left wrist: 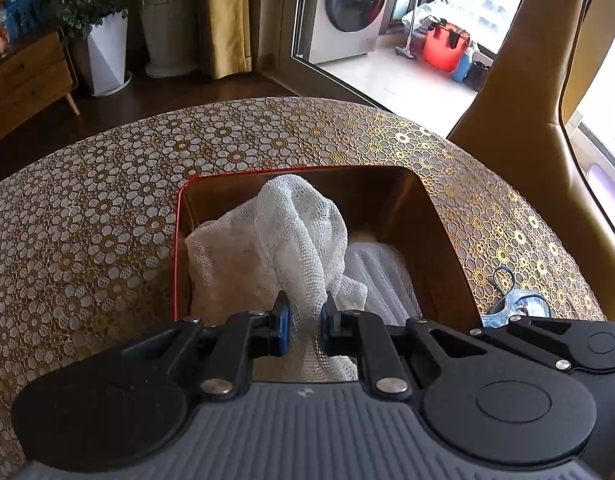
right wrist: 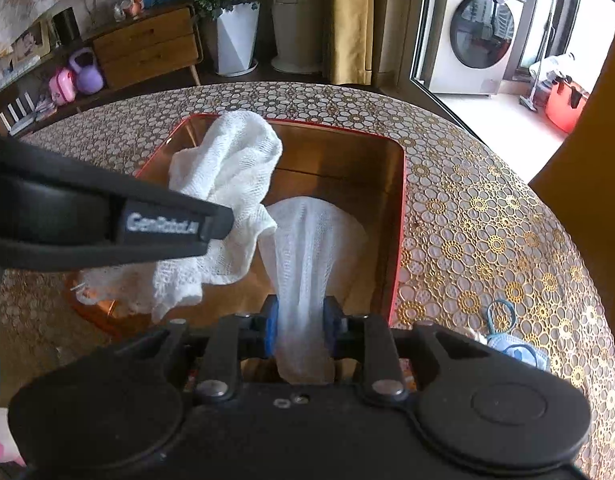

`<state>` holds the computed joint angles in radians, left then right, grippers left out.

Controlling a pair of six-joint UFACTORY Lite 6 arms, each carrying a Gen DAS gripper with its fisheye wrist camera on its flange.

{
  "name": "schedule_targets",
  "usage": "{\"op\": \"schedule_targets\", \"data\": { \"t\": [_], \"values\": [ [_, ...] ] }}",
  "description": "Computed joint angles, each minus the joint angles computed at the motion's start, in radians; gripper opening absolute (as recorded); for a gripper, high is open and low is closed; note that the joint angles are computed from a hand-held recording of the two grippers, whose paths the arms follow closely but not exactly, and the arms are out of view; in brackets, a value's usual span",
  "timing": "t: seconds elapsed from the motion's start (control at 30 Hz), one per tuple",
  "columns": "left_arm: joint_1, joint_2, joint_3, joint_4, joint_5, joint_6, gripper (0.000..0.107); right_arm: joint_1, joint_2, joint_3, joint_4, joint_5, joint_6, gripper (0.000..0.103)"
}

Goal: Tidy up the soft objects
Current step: 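Lower the cloths into the red box and open both grippers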

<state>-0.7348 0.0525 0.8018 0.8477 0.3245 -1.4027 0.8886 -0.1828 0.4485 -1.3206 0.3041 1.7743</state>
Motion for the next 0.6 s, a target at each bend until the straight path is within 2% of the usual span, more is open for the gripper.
{"op": "schedule_targets", "data": {
  "t": [0.03,0.13,0.17,0.2,0.23,0.27,0.4,0.47,0.6],
  "values": [
    [-0.003,0.009,0.005,0.015,0.005,-0.013,0.016,0.001,0.0,-0.002,-0.02,-0.001,0.021,0.025],
    [-0.001,0.03,0.017,0.033,0.002,-0.025,0.029,-0.015,0.007,-0.004,-0.076,-0.026,0.059,0.032],
    [-0.002,0.033,0.014,0.058,-0.003,-0.051,0.039,-0.033,0.011,0.005,-0.072,-0.044,0.031,0.035],
    [-0.001,0.028,0.007,0.086,-0.015,-0.076,0.06,-0.03,0.009,0.005,-0.072,-0.043,0.029,0.036],
    [-0.003,0.024,0.002,0.116,-0.02,-0.104,0.071,-0.027,0.002,0.002,-0.077,-0.039,0.033,0.038],
    [-0.01,0.016,-0.005,0.162,-0.015,-0.151,0.076,-0.027,0.0,0.0,-0.088,-0.039,0.043,0.039],
    [-0.02,-0.006,-0.011,0.153,-0.003,-0.155,0.076,-0.045,-0.035,-0.02,-0.085,-0.057,0.037,0.043],
    [-0.032,-0.023,-0.022,0.161,0.02,-0.167,0.076,-0.062,-0.075,-0.04,-0.05,-0.07,-0.005,0.049],
    [-0.067,-0.087,-0.054,0.163,0.077,-0.185,0.076,-0.042,-0.185,-0.078,0.111,-0.04,-0.156,0.054]
  ]
}}
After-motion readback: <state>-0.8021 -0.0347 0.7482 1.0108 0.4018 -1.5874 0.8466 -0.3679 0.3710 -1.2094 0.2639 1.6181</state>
